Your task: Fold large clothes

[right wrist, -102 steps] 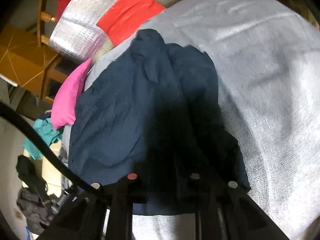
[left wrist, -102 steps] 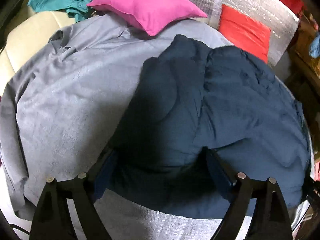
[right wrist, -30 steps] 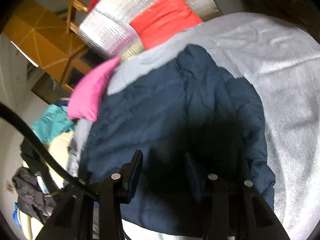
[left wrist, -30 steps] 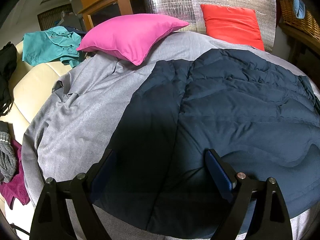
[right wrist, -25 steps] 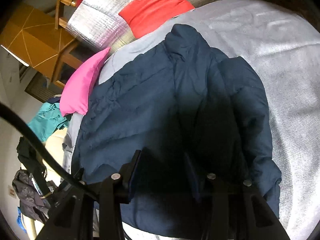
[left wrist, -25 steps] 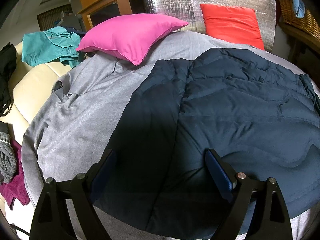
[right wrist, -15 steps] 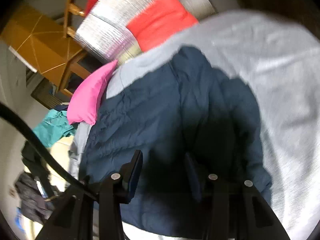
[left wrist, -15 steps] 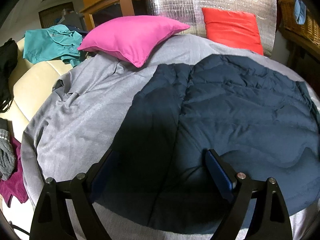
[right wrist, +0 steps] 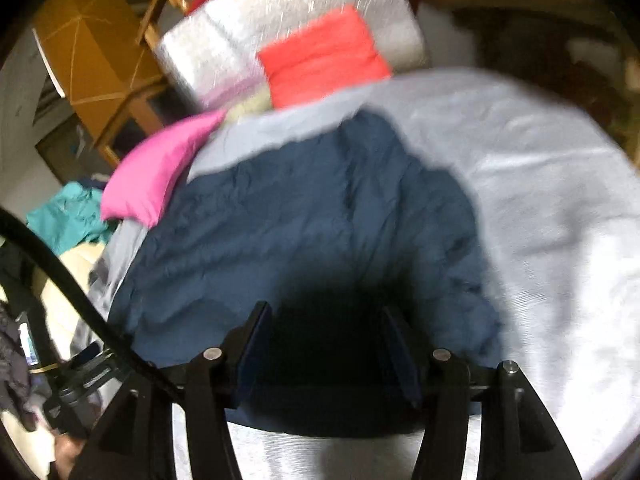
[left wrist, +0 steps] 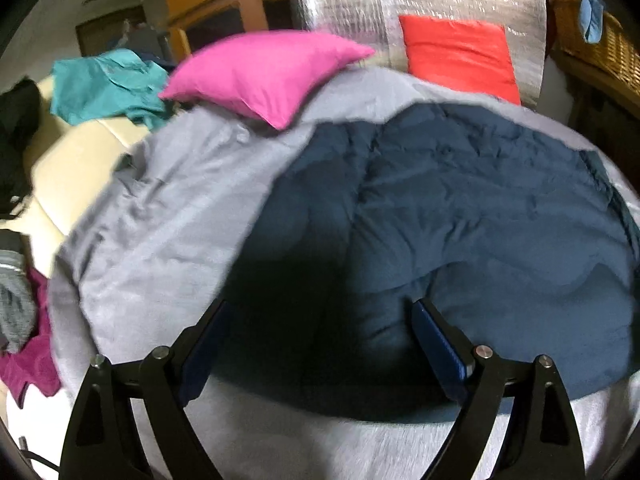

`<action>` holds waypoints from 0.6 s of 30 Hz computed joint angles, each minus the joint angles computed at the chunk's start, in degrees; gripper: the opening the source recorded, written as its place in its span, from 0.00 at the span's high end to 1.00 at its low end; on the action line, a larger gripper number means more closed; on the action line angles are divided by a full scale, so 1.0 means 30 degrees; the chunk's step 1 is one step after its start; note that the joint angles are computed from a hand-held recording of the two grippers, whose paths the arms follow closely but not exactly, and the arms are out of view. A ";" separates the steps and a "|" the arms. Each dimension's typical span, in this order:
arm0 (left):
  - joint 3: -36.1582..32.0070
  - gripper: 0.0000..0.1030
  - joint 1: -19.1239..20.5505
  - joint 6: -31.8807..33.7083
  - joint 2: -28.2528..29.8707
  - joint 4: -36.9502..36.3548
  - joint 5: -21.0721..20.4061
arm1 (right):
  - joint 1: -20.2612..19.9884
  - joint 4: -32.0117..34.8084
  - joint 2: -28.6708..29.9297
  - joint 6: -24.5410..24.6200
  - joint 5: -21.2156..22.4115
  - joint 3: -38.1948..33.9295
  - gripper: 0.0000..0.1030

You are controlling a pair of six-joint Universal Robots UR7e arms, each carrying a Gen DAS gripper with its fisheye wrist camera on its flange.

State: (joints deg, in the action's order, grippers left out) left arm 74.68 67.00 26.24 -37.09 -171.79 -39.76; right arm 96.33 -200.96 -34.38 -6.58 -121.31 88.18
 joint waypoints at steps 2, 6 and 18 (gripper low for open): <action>0.1259 0.11 -0.0340 0.0126 -0.0849 -0.0977 -0.0224 | 0.0485 -0.2295 0.0095 -0.0958 -0.0893 0.0641 0.28; 0.3109 0.11 -0.1241 0.0314 -0.2405 -0.2246 -0.0400 | 0.1416 -0.5983 0.0089 -0.1708 -0.1785 0.1754 0.16; 0.7156 0.06 -0.4329 0.3562 -0.5438 -0.7762 0.0758 | 0.4931 -0.8439 -0.0088 -0.4833 -0.6008 0.1643 0.08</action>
State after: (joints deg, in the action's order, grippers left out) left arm 96.15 54.01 36.92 -53.40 -195.08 -37.49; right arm 111.12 -226.27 -34.65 -21.08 -139.33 93.11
